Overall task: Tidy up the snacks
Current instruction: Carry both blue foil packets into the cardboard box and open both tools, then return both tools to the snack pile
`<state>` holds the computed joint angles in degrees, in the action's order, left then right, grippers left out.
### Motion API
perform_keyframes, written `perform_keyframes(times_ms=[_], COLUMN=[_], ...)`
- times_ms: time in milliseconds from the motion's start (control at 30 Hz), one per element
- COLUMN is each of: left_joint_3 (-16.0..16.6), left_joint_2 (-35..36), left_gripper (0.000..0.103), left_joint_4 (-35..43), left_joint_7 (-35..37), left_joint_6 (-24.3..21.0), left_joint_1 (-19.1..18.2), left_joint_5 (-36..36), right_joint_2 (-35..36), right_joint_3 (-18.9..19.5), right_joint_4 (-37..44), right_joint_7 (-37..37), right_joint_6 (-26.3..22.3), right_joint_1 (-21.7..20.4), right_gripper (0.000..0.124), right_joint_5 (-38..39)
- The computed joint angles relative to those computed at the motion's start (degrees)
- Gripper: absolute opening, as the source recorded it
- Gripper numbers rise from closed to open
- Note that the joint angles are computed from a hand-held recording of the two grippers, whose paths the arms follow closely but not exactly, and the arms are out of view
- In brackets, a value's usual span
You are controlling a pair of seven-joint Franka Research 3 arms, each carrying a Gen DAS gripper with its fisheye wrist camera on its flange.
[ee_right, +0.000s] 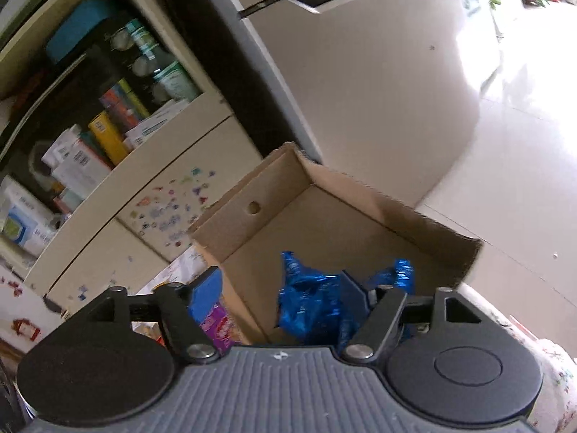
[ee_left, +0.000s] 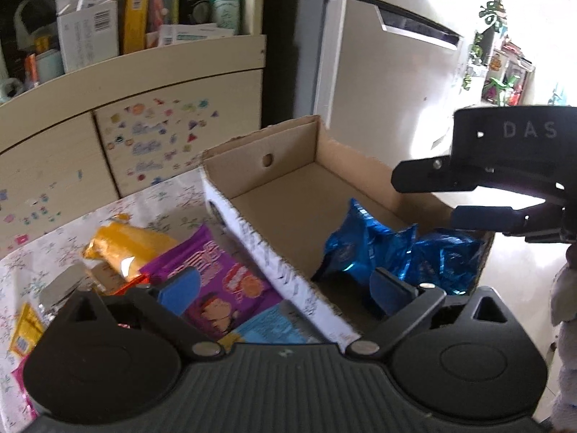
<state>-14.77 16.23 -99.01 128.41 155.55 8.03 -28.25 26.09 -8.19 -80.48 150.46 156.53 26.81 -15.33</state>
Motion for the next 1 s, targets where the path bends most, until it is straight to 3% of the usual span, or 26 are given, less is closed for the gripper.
perform_keyframes(times_ms=[533,700,833,1000], left_joint_3=[4.7,7.4,9.6,10.1], left_joint_2=[-3.7,-3.5,-2.7,-1.5], left_gripper=[0.100,0.101,0.101,0.101], left_joint_4=[-2.4,-1.6,-1.2,-0.6], left_joint_7=[-4.1,-9.5,-15.5,-19.9], left_joint_6=[0.6,-0.6,-1.3,-3.1], left_joint_1=[2.8,4.2,4.9,6.9], left_joint_5=[2.0,5.3,11.1,14.5], right_joint_2=[4.5,6.1,8.1,11.5], right_joint_3=[4.1,8.1,11.5,12.0], right_joint_4=[5.7,7.6,10.3,15.8], right_joint_7=[-16.1,-24.9,-32.3,-38.1], right_joint_6=[3.2,3.7,2.0,-3.1], right_joint_1=[-0.8,-2.6,-3.9,-2.7], right_gripper=[0.088,0.089,0.089,0.089], right_joint_5=[7.7,13.8,19.9,22.7])
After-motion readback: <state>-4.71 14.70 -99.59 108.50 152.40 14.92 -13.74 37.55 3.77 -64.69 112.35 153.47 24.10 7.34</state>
